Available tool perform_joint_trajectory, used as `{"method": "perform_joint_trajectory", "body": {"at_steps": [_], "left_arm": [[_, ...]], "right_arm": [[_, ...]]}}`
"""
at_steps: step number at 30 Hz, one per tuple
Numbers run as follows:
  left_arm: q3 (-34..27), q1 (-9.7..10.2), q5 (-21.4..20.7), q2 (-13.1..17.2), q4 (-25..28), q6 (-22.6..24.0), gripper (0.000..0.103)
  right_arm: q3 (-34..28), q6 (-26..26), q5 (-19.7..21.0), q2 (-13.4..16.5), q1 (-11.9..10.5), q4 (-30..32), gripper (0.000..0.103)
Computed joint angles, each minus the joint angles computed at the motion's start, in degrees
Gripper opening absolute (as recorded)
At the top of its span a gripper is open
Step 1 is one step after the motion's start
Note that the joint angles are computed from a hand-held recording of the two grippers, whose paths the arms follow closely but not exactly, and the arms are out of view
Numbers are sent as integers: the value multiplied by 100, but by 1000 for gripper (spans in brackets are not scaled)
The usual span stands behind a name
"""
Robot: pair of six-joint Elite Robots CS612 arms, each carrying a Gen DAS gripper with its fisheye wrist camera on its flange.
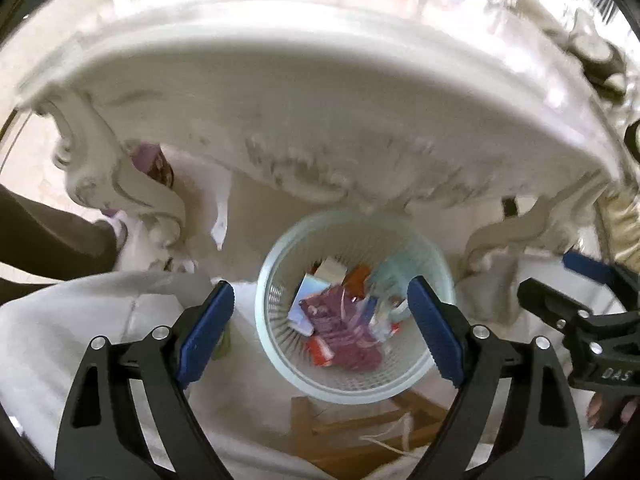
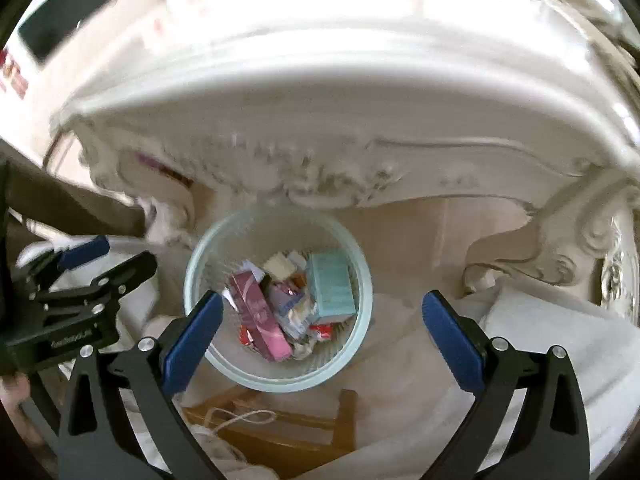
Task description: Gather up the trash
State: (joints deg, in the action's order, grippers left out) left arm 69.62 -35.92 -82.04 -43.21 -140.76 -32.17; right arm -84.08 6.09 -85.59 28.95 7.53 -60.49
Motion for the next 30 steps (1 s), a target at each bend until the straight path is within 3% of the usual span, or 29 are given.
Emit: {"method": "perform_joint_trajectory", "body": {"at_steps": [5,7,10,14,30], "left_arm": [[134,-229,1095,-267,-266,165,86],[211,-270,1237,-355,-434,230,86],[248,-262,1140,-421,-470,245,86],[220,-335,1521,-480,-303,240,86],[426,-339,1409,-653,-704,195,86]], "right_arm": [[-163,335,-165,-65,9,-81,96],[-207,418,-198,-77,23,-69,96],[-235,486,-278,-140,42,-8,96],[-277,546,-449,-184,66,77,96],[-375,682,-795,-194,86,25,96]]}}
